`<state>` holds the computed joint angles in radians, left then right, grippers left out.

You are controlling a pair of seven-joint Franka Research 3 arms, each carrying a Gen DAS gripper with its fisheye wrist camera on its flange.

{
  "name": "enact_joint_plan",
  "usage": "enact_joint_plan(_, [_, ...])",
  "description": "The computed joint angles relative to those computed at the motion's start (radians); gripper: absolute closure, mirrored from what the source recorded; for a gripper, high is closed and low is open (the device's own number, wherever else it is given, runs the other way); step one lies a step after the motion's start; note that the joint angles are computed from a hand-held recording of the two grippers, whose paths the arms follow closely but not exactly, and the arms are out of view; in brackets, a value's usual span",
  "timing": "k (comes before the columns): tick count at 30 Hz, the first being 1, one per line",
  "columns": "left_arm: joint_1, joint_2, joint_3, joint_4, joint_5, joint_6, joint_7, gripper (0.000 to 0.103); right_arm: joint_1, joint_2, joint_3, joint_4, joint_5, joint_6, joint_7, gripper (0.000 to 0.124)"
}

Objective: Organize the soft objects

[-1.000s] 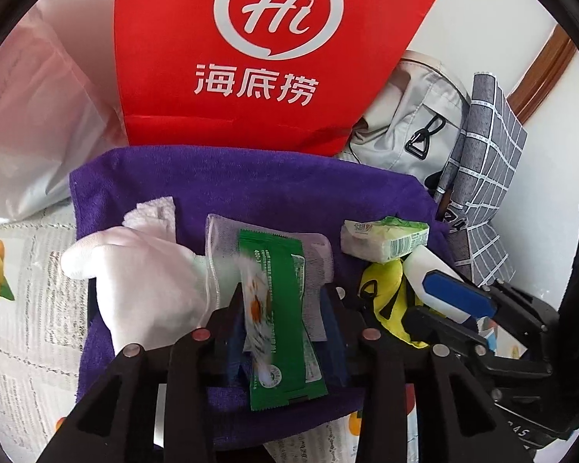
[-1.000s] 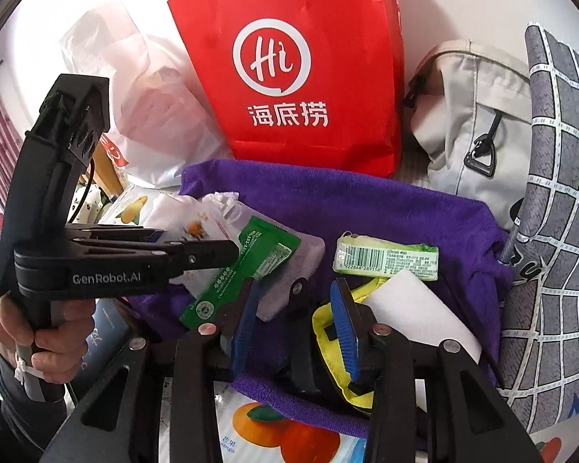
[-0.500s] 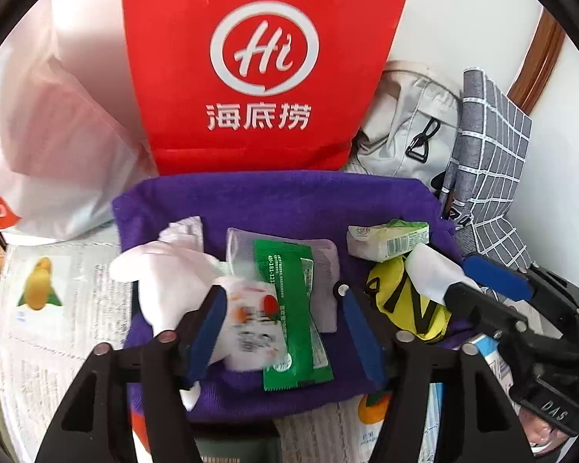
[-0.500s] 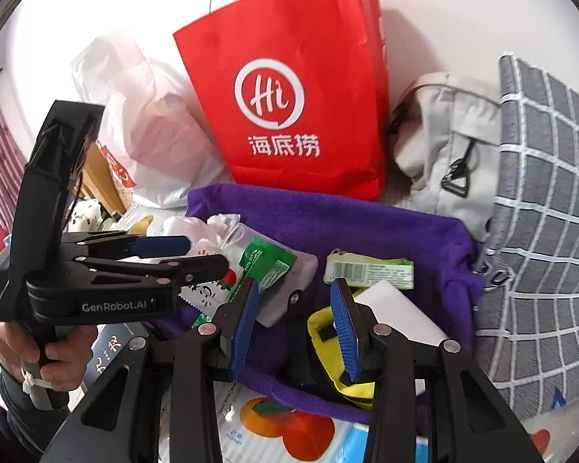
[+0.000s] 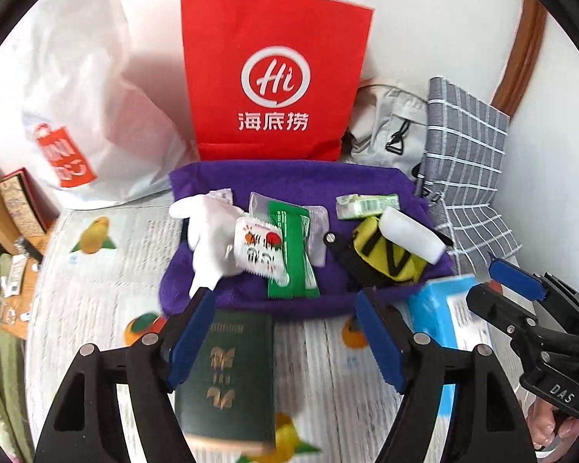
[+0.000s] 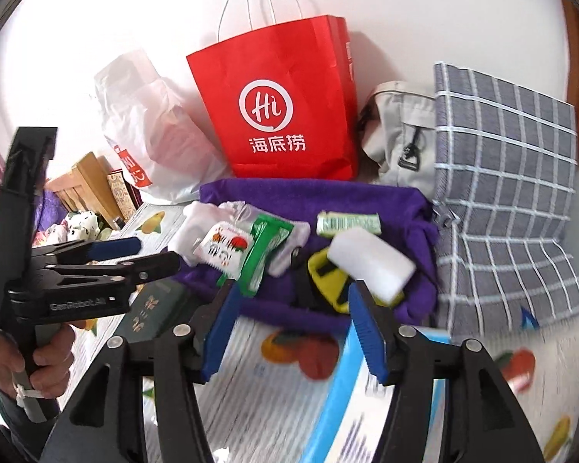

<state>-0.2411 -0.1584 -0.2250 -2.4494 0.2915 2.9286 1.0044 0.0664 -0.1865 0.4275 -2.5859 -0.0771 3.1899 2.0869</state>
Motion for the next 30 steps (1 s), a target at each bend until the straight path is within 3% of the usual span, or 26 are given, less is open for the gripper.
enact_joint_plan(7, [-0.007,-0.261,-0.051,-0.175,0.065,-0.038,-0.121,0.021,0.079,-0.219,0.004,-0.128,0.068,-0.097,0.069,0.060])
enact_joint_plan(13, [-0.051,-0.462,-0.100,-0.290,0.078,-0.113,-0.202,0.016,0.107,-0.451,0.076,-0.233,0.068,-0.209,0.196,0.033])
enact_joint_plan(18, [-0.125,-0.595,-0.109,-0.365,0.063,-0.173,-0.257,0.009,0.138,-0.628,0.139,-0.284,0.024,-0.367,0.328,0.023])
enact_joint_plan(30, [-0.281,-0.836,-0.159,-0.456,0.047,-0.329,-0.367,0.006,0.375,-0.906,0.109,-0.378,-0.018,-0.613,0.508,0.021])
